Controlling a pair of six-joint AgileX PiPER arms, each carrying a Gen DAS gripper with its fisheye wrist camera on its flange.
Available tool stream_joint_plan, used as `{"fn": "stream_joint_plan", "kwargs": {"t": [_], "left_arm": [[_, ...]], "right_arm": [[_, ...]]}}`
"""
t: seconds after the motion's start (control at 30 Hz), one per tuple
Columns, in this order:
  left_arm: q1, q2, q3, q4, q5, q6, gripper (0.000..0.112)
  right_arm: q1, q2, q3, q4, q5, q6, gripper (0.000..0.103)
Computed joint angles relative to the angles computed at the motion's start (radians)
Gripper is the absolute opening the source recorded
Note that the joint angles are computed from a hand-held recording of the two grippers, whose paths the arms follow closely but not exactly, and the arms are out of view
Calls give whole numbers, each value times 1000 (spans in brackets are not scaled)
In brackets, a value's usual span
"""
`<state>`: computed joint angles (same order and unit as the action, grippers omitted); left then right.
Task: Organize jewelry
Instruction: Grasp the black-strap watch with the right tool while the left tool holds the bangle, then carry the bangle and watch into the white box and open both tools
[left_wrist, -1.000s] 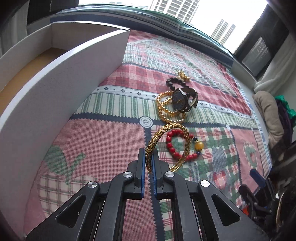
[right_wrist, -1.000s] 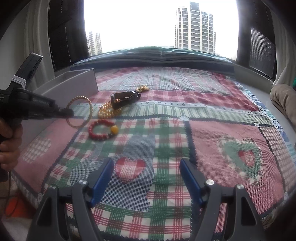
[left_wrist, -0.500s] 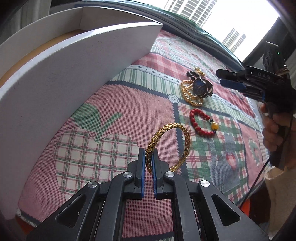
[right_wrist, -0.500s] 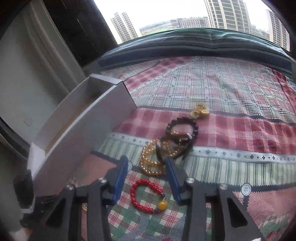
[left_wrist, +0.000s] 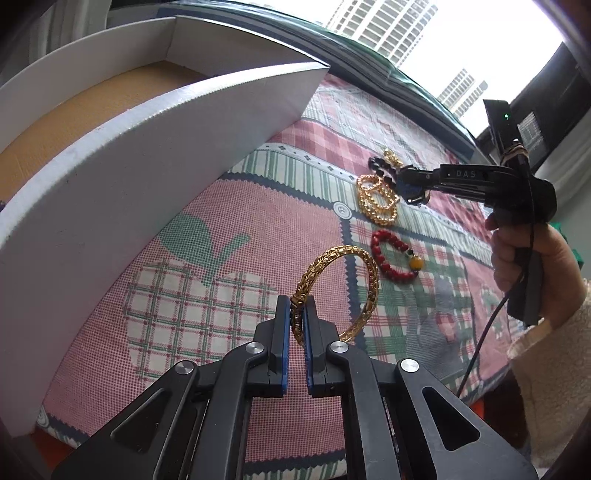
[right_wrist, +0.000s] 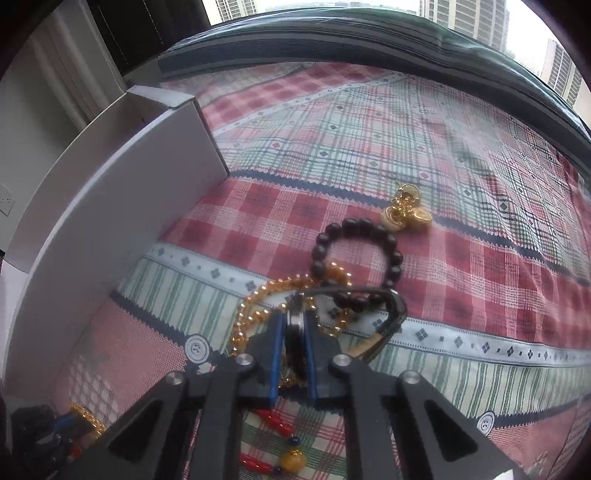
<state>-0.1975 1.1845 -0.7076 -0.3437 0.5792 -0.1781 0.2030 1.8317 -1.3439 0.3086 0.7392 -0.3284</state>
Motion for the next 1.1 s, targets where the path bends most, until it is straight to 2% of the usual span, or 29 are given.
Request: {"fn": "stream_joint_plan", "kwargs": {"t": [0.17, 0.27, 0.43, 0.57, 0.67, 0.8, 0.93, 1.1], "left_arm": [[112, -94, -81, -148, 142, 148, 5], [242, -152, -160, -211, 266, 222, 4], [593, -202, -281, -301, 479, 386, 5], [830, -156, -319, -289, 543, 479, 5], [931, -96, -313, -243, 535, 500, 5], [936, -21, -280, -130, 468, 471, 5], [903, 33, -237, -48, 416, 437, 5], [848, 51, -182, 22, 353, 397, 6]], "right_arm": [[-46, -143, 42, 100, 60, -118, 11], [-16, -205, 19, 99, 104, -138, 11], [103, -247, -72, 116, 152, -136, 11], [239, -219, -161, 129, 165, -110, 11], [355, -165, -234, 111, 157, -79, 11], [487, -47, -369, 88, 180, -41, 11], [585, 127, -581, 36, 308, -10, 11], [657, 323, -787, -75, 405, 54, 11]]}}
